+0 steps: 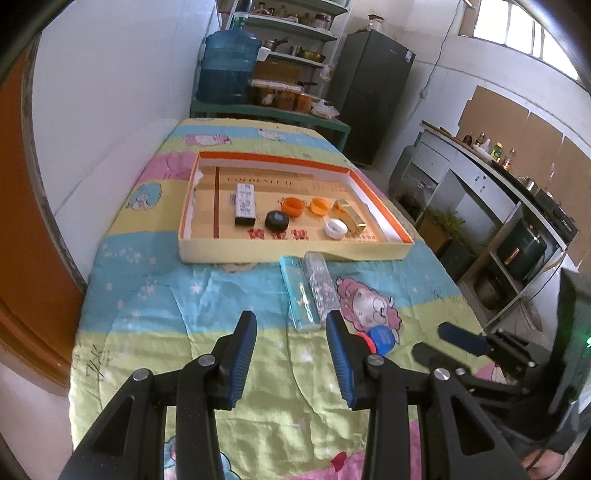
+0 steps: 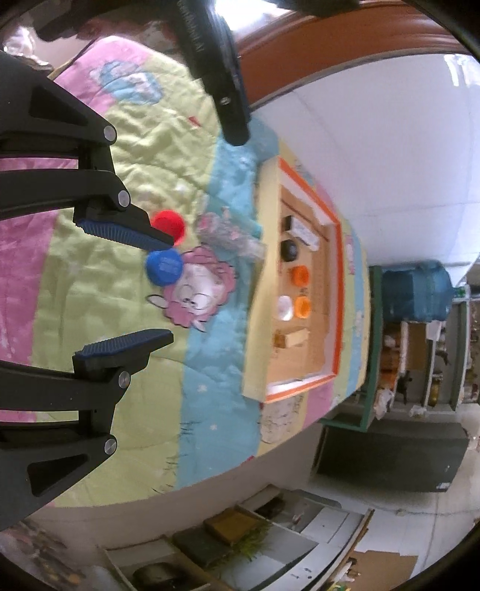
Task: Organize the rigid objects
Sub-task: 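Withdraw both tools from the box lid toward the red and blue caps, then grasp the red cap with left tool while right tool grasps the blue cap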
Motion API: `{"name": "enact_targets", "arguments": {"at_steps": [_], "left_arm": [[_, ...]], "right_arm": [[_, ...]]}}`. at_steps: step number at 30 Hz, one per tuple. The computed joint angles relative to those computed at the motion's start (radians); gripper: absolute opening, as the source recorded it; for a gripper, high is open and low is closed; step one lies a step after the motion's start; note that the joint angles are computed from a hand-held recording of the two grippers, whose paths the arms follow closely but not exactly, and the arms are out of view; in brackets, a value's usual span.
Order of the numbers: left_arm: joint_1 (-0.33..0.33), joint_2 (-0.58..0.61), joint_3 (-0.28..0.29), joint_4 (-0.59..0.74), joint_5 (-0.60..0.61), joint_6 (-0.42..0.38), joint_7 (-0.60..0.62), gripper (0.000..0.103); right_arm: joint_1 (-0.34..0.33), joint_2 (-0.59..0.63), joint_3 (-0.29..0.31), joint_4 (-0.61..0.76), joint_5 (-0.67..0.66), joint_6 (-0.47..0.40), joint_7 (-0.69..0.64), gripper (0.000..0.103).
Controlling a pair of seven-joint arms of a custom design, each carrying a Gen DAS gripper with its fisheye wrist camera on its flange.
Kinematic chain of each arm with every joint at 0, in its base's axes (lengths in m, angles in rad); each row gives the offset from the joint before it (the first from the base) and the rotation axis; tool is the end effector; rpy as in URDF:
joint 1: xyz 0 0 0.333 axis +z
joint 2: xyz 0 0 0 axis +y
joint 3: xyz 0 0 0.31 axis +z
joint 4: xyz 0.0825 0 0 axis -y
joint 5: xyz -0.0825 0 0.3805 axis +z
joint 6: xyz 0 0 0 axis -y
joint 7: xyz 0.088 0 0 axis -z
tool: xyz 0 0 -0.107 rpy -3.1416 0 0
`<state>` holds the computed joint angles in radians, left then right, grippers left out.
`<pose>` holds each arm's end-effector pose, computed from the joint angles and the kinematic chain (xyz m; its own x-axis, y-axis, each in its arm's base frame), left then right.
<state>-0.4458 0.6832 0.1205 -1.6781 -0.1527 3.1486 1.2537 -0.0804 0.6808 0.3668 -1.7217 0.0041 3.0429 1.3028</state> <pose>0.6845 -0.2343 0.2988 -0.0156 -0.9675 0.2526 -0.7274 -0.1623 -0.6667 0.6952 0.1583 0.2880 0.4030 -0.9132 -0.0596 -0.7132 -0.2726 -0.6458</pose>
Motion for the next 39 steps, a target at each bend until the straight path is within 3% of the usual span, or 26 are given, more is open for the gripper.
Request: {"name": "enact_targets", "arguments": {"at_steps": [17,27,31,39], "left_arm": [[0.064,0.033,-0.076,0.033,-0.002,-0.035,0.031,0.039],[0.108,0.057,-0.134,0.067,-0.002,-0.063,0.07,0.039],[0.133,0.072,-0.172,0.088,-0.001,-0.078,0.103,0.039],[0.155,0.125,-0.228,0.171,-0.002,-0.136,0.182,0.039]], "right_arm": [[0.098,0.098,-0.085,0.101,-0.058,-0.013,0.005,0.045],[0.112,0.166,-0.073,0.216,-0.057,-0.063,-0.014,0.045],[0.099,0.173,-0.055,0.223,-0.038,-0.066,-0.036,0.031],[0.104,0.154,-0.081,0.201,-0.022,-0.056,-0.025,0.03]]}}
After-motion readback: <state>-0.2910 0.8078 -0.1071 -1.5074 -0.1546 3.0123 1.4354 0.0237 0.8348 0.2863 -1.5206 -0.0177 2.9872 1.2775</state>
